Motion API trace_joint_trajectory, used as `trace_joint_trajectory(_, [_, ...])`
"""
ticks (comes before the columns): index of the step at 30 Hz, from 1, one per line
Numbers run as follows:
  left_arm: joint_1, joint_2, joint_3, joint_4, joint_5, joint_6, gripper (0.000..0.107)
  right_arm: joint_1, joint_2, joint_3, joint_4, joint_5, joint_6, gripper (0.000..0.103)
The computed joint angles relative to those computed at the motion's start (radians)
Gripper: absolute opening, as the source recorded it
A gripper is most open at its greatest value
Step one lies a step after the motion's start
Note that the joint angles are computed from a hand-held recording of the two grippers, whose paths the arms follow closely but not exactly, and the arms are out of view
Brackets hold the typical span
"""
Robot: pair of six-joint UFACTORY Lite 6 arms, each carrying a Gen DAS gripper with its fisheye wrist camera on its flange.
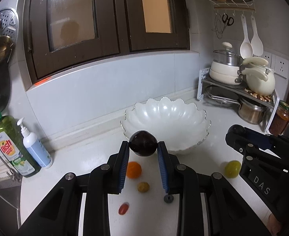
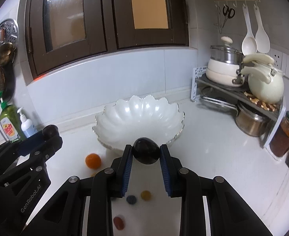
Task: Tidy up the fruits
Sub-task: 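Carry the dark purple plum with the right gripper over the white bowl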
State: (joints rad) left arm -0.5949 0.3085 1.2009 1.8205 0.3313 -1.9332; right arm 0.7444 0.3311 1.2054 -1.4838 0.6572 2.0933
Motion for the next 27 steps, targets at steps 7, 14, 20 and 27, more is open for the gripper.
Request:
trace_joint_trajectory(7, [0.023,0.063,0.129,-0.104,-0.025,0.126,0.03,-0.042,0.028,0.087,0.006,-0.004,-0.079,0.029])
trace_joint_trajectory(14, [0.047,0.147,0.306,-0.341,-0.051,0.379,0.03,-0.095,0.071,0.206,0.055,-0.046,-0.205,0.029])
trace_joint_trajectory(20, [0.063,0.271,0.523,-0.723,-0.055,0.778,0.029,-0.168,0.144,0.351,0.175,-0.123,-0.385,0.029])
trace_joint_trajectory(27, [0.065,0.452,0.823,-1.044,0.028,1.134,0.029,-0.254,0.244,0.524,0.388,-0.185,-0.655,0.029])
